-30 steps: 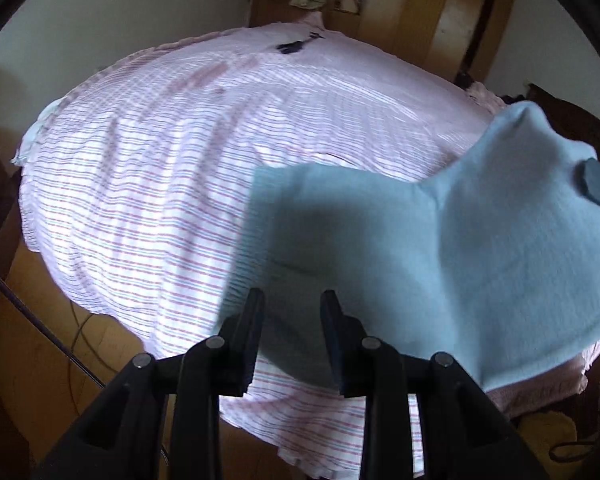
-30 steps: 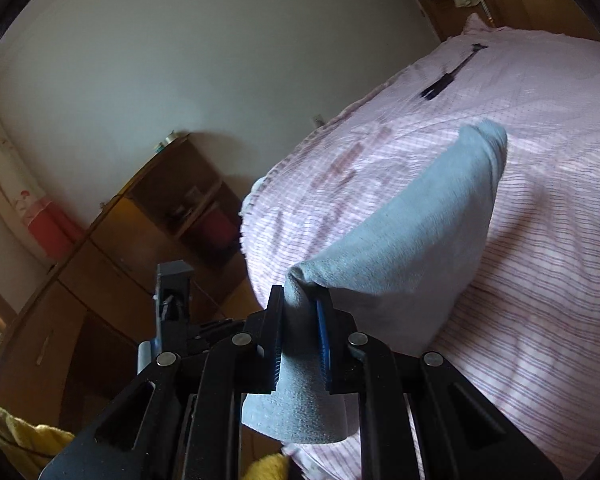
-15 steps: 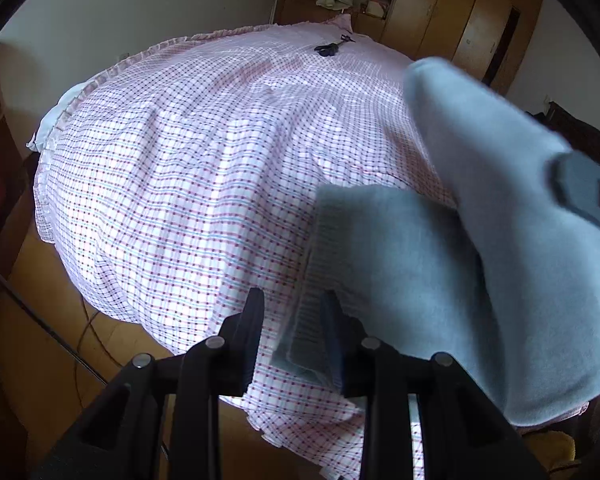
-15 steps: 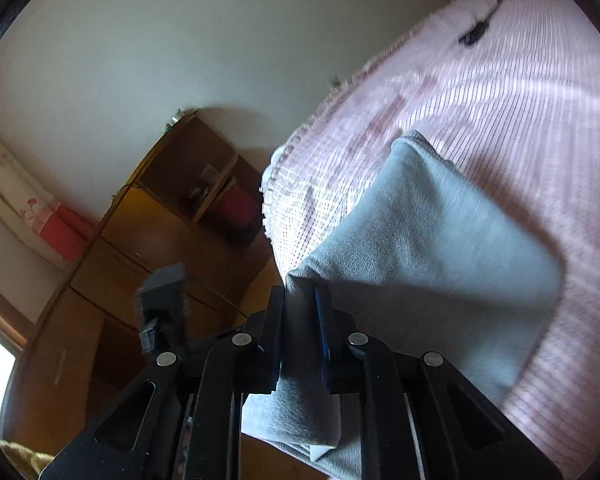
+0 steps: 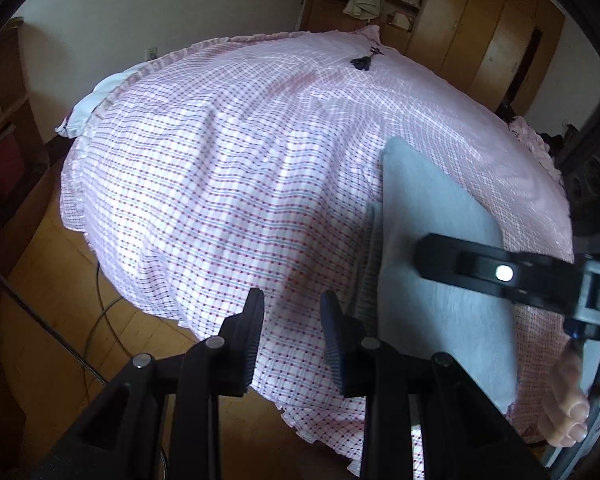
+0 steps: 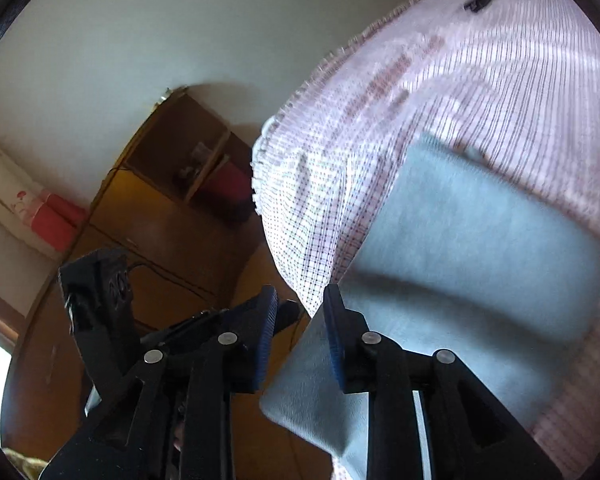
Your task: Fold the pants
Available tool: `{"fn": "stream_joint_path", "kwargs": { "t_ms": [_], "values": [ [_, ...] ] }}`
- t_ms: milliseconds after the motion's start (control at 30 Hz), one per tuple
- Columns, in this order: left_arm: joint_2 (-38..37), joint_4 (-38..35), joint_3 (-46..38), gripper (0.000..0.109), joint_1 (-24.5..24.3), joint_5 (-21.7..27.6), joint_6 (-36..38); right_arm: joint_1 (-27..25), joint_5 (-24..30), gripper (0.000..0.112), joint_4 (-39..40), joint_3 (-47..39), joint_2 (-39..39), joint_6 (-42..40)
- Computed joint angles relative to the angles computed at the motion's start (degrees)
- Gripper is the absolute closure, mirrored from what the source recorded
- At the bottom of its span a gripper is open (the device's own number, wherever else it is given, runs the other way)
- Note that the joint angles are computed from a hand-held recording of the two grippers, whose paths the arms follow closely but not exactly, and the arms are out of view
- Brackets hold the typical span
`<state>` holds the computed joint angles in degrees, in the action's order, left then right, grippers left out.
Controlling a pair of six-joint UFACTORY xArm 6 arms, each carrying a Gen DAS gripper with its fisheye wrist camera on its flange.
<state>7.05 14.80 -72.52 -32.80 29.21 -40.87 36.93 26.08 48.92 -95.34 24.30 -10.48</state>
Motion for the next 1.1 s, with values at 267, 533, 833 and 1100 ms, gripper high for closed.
{"fn": "stream_joint_path", "kwargs": {
  "t_ms": [267, 533, 833, 1100],
  "values": [
    [-3.6, -7.23, 2.04, 0.078, -0.7, -4.28, 4.94, -1.18, -6.7, 0.091, -24.32, 16.31, -11.16, 16.06],
    [1.89, -9.33, -4.63, 0.074, -3.12, -1.22, 8.89, -3.51, -7.64, 0.09, -44.72, 23.86, -15.28, 34.23],
    [4.79, -23.33, -3.36, 0.095, -3.24, -8.03, 18.96, -3.73, -8.58, 0.081, -40.6, 25.12, -14.89, 32.91],
    [9.94, -26.75, -11.69, 0.087, -1.09, 0.83, 27.59, -2.84, -8.77, 0.066, -27.93, 25.3, -13.37, 26.01]
  ]
}}
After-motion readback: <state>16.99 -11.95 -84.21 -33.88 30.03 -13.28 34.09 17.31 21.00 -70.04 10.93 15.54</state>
